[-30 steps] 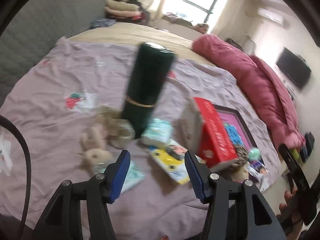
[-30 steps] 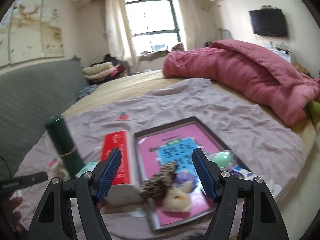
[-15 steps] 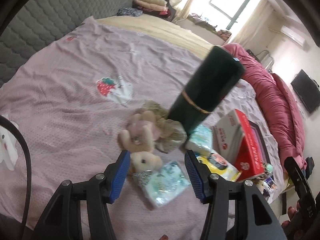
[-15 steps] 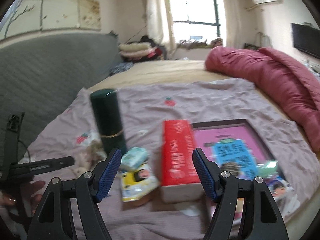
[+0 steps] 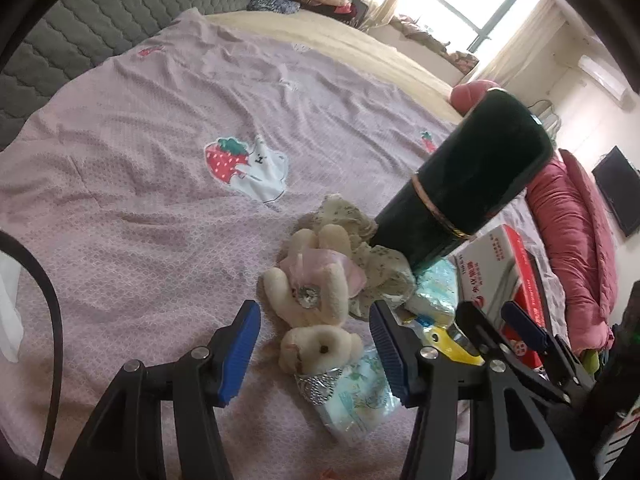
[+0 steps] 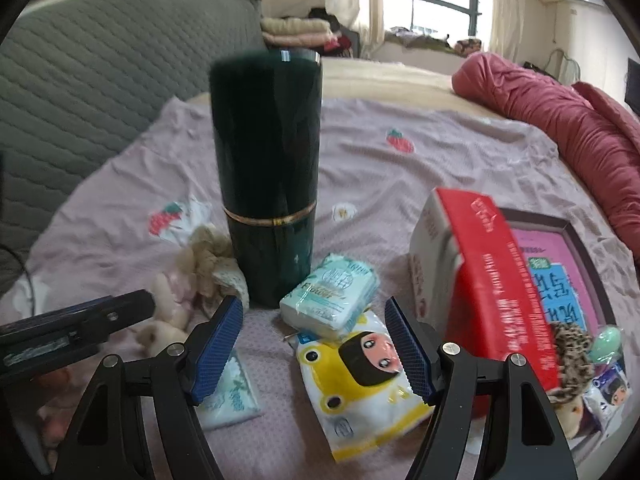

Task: Organize soft objects
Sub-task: 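Grasp the white bunny plush with the left tool while the right tool grasps the pale green tissue pack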

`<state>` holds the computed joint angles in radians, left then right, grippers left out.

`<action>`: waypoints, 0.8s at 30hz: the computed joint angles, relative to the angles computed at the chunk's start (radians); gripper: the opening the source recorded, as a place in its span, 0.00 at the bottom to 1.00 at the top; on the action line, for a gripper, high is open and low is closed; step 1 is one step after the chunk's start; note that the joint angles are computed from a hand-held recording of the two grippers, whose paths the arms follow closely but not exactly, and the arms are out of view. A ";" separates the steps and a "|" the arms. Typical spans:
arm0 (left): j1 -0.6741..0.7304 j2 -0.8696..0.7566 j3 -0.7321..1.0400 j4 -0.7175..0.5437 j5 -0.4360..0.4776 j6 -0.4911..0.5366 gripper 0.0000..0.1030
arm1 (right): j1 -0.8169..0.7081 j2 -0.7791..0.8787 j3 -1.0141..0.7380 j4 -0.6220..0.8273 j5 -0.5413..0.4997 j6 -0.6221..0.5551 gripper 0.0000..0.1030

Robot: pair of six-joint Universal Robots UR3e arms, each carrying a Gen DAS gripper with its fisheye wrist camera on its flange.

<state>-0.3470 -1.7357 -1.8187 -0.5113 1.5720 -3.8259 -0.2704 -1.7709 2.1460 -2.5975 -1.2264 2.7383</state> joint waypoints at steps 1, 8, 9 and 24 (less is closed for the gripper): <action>0.001 -0.003 0.005 -0.009 0.003 -0.001 0.55 | 0.021 0.033 -0.009 -0.025 -0.023 0.018 0.73; 0.032 -0.033 0.007 -0.012 -0.048 0.006 0.55 | 0.123 0.231 -0.083 -0.127 -0.153 0.097 0.72; 0.037 -0.040 0.008 -0.008 -0.064 0.007 0.55 | 0.129 0.245 -0.087 -0.136 -0.161 0.103 0.72; 0.057 -0.121 0.046 -0.005 -0.123 0.013 0.55 | 0.146 0.412 -0.134 -0.268 -0.233 0.162 0.72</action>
<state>-0.2898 -1.8565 -1.7726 -0.5158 1.4492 -3.8130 -0.1240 -1.3591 2.0121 -2.8658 -1.4592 2.9005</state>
